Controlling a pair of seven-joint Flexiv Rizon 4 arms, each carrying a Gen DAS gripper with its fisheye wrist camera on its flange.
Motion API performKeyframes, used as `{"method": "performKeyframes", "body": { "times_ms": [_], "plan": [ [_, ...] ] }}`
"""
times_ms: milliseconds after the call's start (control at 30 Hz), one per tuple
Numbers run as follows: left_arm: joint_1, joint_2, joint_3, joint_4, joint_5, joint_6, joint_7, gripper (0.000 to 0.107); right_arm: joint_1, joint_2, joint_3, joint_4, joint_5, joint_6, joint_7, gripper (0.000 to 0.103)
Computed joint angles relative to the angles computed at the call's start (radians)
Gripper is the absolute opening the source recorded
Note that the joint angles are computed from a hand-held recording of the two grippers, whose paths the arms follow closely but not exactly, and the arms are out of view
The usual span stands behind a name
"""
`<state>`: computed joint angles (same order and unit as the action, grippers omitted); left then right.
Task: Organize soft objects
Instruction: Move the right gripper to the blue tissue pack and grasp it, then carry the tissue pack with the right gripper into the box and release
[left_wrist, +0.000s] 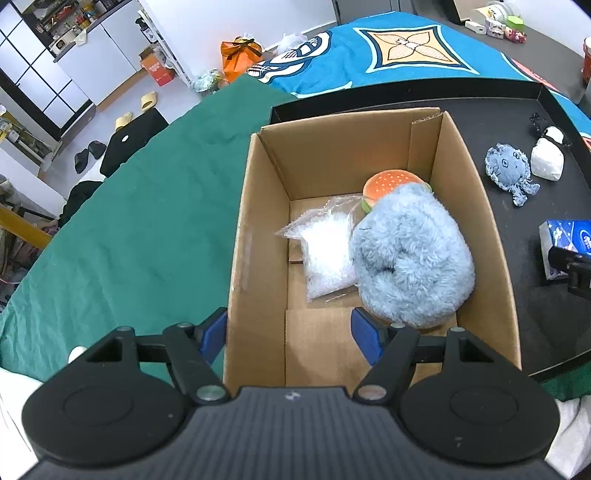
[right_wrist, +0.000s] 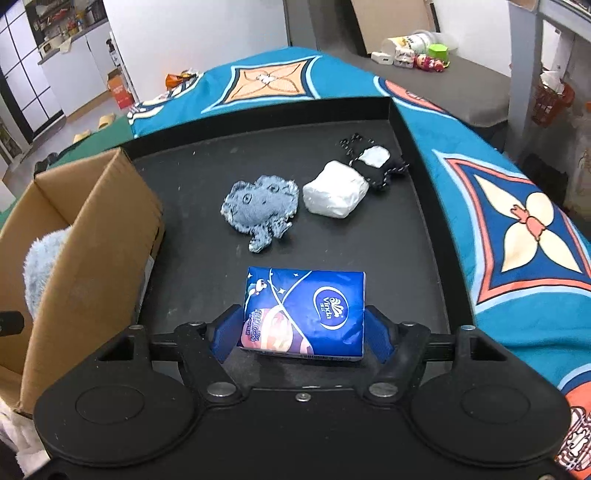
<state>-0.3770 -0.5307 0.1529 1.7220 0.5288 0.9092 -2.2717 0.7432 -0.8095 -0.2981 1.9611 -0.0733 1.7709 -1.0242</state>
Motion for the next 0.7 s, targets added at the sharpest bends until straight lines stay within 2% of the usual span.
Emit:
{"method": "performKeyframes", "body": {
  "times_ms": [400, 700],
  "plan": [
    [0.007, 0.034, -0.001, 0.034, 0.006, 0.029, -0.004, 0.070, 0.049, 0.049, -0.049, 0.039, 0.048, 0.035, -0.013, 0.068],
    [0.024, 0.069, 0.001, 0.073, 0.016, 0.069, -0.021, 0.070, 0.120, 0.072, -0.100, 0.052, 0.113, 0.100, -0.087, 0.068]
  ]
}}
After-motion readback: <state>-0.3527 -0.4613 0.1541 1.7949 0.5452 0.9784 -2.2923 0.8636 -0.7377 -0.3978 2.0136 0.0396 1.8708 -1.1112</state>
